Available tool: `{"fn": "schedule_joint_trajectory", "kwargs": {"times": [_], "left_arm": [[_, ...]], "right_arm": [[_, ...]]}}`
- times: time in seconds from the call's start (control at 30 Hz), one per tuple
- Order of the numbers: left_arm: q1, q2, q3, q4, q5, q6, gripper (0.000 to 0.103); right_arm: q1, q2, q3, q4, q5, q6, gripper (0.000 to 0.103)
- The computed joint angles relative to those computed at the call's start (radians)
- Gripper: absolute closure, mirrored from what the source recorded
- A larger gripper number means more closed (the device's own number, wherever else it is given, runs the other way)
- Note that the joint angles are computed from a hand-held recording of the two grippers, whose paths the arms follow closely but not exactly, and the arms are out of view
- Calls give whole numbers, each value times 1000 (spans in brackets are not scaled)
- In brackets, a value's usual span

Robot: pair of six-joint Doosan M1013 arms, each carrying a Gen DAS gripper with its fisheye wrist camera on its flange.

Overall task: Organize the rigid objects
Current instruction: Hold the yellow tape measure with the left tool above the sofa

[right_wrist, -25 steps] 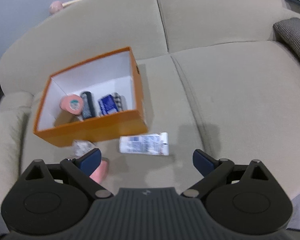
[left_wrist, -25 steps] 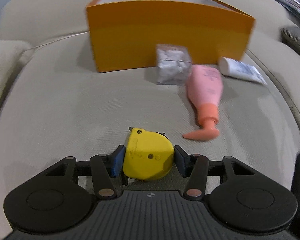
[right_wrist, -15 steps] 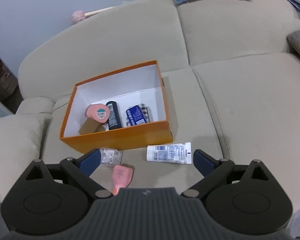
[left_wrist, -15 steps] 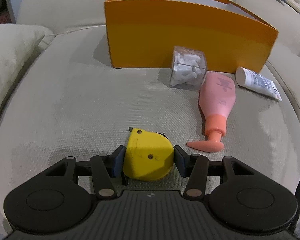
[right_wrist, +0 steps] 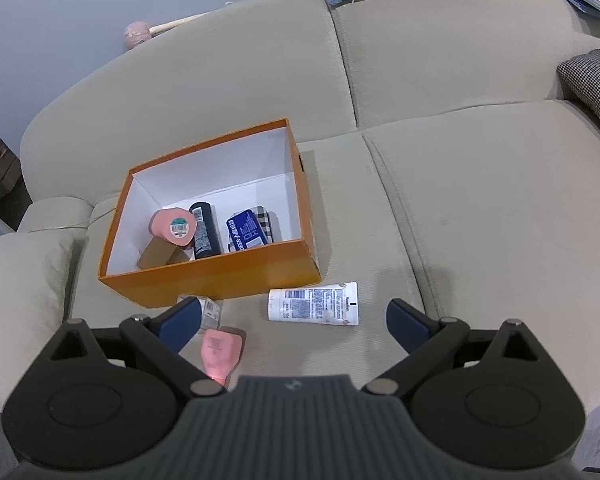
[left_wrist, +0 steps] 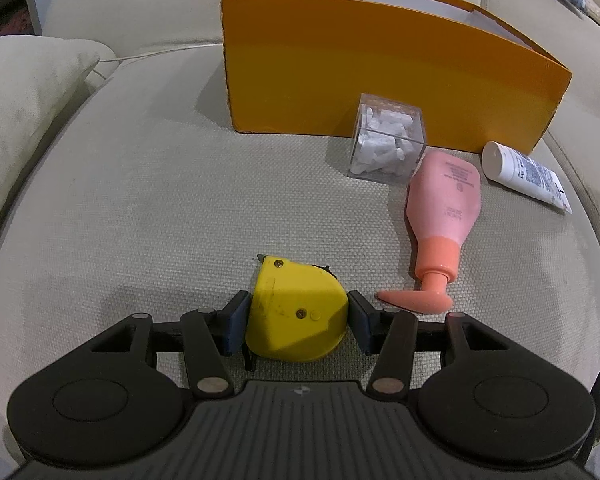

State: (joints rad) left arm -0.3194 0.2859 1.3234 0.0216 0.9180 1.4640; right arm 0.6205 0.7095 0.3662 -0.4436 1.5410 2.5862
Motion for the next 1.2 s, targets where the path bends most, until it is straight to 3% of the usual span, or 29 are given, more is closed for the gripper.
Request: {"fn": "schedule_joint_trajectory", "kwargs": {"times": [0.7, 1.2], "left_arm": [[-10, 0, 3, 32, 1, -40, 43], [1, -3, 12, 2, -25, -37, 43]], "right_arm": [[4, -8, 11, -3, -19, 0, 4], [-2, 43, -82, -13, 52, -29, 4]]}}
